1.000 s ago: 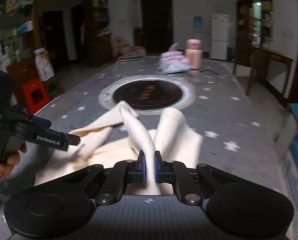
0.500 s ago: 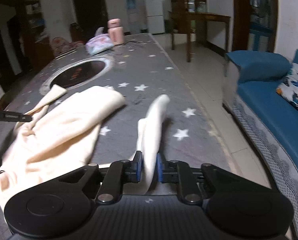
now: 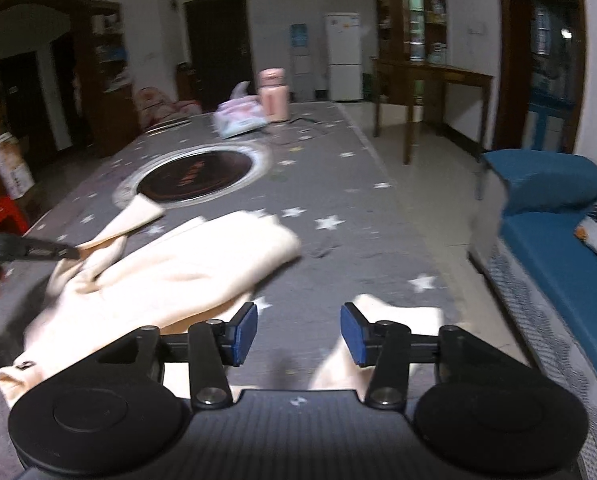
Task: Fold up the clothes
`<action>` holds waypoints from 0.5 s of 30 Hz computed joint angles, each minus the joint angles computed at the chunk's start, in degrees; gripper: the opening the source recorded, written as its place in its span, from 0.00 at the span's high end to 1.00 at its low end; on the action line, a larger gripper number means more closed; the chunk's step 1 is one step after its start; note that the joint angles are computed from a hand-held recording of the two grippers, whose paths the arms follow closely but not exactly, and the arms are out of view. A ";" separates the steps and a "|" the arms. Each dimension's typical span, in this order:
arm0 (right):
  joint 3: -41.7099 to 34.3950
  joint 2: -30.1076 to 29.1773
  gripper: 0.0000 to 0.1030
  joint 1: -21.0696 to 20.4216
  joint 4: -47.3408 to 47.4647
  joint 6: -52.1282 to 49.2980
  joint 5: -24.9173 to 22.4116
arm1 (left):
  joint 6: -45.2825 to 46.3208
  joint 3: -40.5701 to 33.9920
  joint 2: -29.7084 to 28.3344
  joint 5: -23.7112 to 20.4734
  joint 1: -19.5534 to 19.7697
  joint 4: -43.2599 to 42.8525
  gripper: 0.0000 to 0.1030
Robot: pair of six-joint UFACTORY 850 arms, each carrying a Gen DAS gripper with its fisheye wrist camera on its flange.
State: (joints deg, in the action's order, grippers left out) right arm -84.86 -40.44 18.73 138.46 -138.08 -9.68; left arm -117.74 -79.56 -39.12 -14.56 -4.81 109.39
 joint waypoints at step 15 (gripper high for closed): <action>-3.33 -3.72 0.44 2.20 -38.11 32.65 -1.56 | -16.74 11.98 8.24 -8.34 0.75 10.33 0.96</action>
